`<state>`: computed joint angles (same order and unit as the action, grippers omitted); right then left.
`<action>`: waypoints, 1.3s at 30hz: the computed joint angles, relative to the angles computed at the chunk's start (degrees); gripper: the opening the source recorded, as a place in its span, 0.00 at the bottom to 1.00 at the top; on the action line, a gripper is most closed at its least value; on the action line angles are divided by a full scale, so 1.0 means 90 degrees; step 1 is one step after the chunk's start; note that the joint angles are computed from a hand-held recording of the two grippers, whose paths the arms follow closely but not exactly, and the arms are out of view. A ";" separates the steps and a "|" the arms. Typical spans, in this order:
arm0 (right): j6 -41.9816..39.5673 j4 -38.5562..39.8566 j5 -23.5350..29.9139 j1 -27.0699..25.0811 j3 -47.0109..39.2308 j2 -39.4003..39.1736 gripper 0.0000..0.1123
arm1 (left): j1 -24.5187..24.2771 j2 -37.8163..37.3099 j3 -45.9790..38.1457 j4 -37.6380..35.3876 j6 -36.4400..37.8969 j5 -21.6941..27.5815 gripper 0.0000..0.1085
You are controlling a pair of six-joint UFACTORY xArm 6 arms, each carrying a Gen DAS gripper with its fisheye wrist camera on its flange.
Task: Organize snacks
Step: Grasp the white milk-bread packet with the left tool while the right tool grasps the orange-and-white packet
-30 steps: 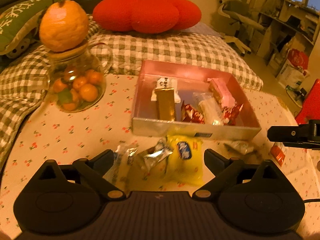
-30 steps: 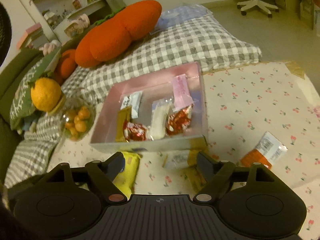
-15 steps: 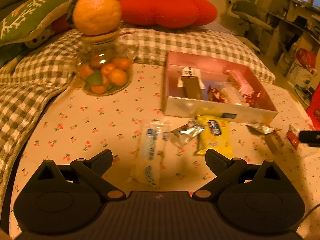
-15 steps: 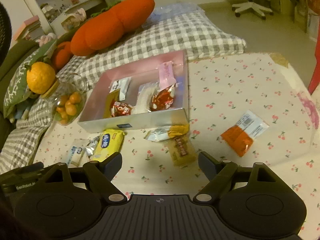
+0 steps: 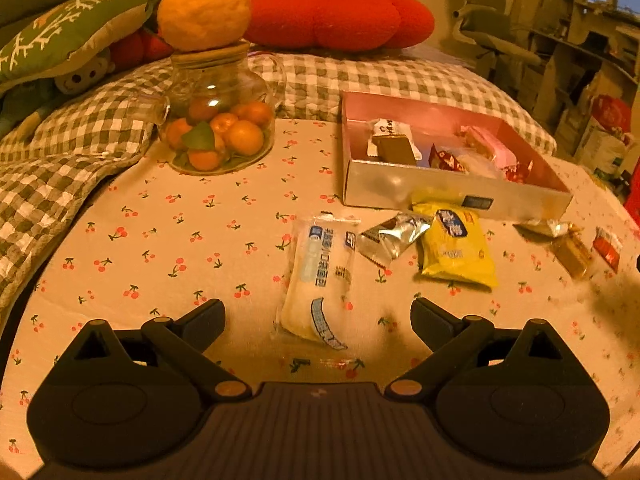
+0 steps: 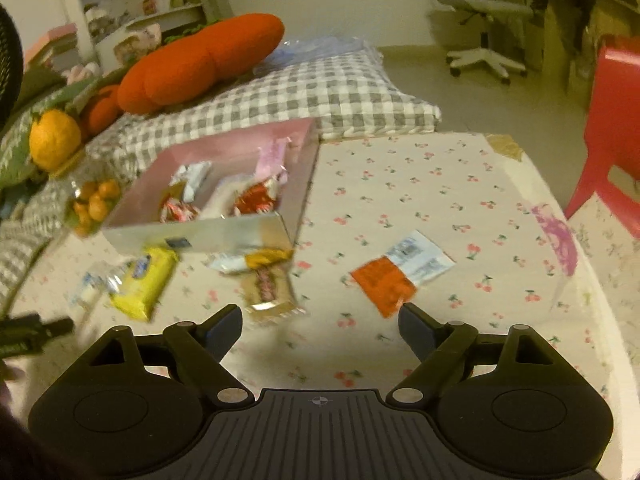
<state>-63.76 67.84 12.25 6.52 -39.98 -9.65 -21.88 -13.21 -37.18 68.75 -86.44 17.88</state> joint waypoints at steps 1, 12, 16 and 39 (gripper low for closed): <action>-0.0369 0.0227 -0.0131 0.0031 0.0024 0.0044 0.79 | -0.0010 0.0017 0.0014 0.0220 -0.0169 0.0012 0.91; -0.2328 0.1899 -0.0804 0.0021 -0.0376 0.1000 0.84 | 0.0094 0.0319 0.0017 0.1306 -0.1164 -0.0056 0.94; -0.3416 0.2882 -0.0801 0.0019 -0.0756 0.1311 0.89 | 0.0092 0.0446 -0.0093 0.1789 -0.1610 -0.0037 0.95; -0.2259 0.2186 -0.1197 0.0027 -0.2084 0.2544 0.91 | 0.0231 0.0757 -0.0497 0.2170 -0.1848 -0.0146 0.56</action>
